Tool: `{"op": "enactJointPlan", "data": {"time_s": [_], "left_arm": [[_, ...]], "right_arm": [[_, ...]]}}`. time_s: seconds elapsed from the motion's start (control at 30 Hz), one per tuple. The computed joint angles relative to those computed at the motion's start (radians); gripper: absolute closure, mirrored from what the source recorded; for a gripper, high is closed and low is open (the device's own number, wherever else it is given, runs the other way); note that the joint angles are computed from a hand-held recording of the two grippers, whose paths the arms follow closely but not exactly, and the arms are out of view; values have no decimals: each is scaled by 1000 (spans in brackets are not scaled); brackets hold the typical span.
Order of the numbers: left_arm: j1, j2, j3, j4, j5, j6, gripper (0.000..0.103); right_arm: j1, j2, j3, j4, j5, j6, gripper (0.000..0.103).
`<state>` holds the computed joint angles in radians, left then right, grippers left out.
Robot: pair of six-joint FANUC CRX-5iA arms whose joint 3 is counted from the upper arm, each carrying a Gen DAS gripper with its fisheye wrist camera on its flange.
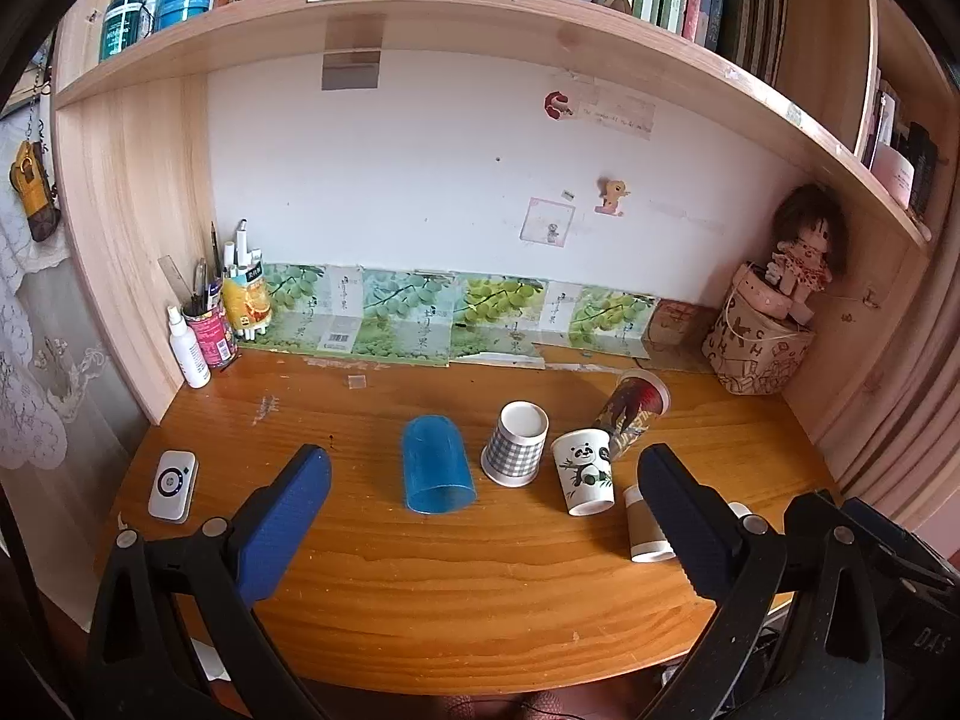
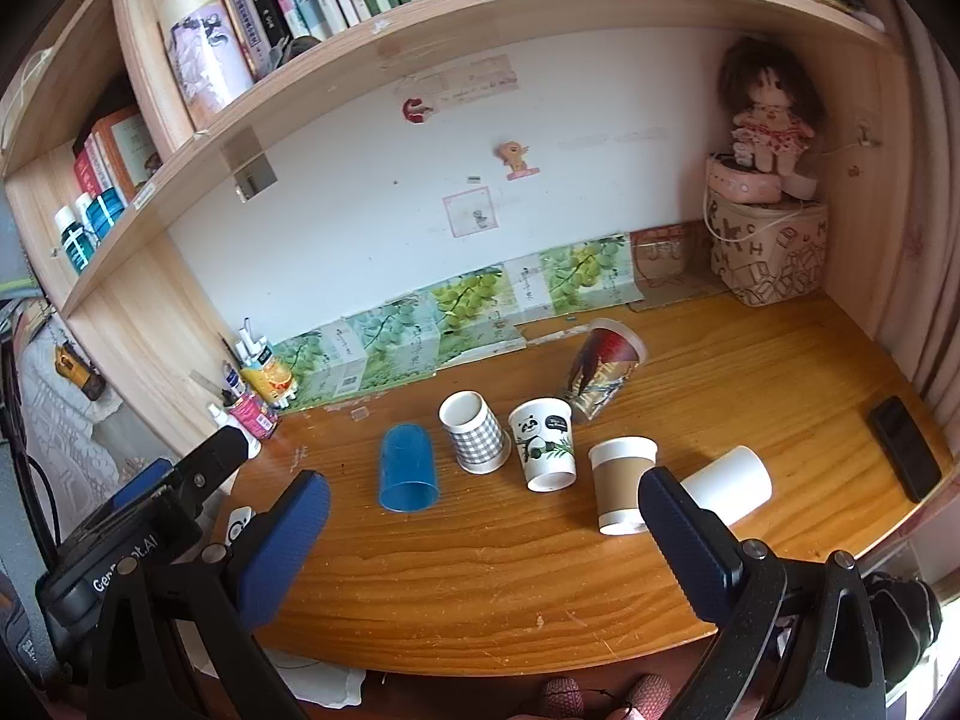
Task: Flip cup upright
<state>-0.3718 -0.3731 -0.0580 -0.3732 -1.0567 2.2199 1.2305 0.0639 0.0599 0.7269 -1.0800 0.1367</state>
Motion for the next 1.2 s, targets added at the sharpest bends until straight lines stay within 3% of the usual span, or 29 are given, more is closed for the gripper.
{"op": "enactJointPlan", "data": {"time_s": [0.33,0.57,0.87,1.03,1.2], "left_arm": [[32,15,-4,75,21,-83,1],[-25,59,49,0,-11,-23,1],[-155,178,196,-203,-110,127,1],[-155,249,253,-192,-122,133,1],[-120,318,295,-114,-117,63,1]], "right_arm": [[-25,-13,0,-67,-3,-55,0],[-92,-23,5,-181,42,-24,0],[-281,6,83,-526,164,201,3],[-384,61,176,-704,154,367,3],[-482,148,291,-850,98,479,3]]}}
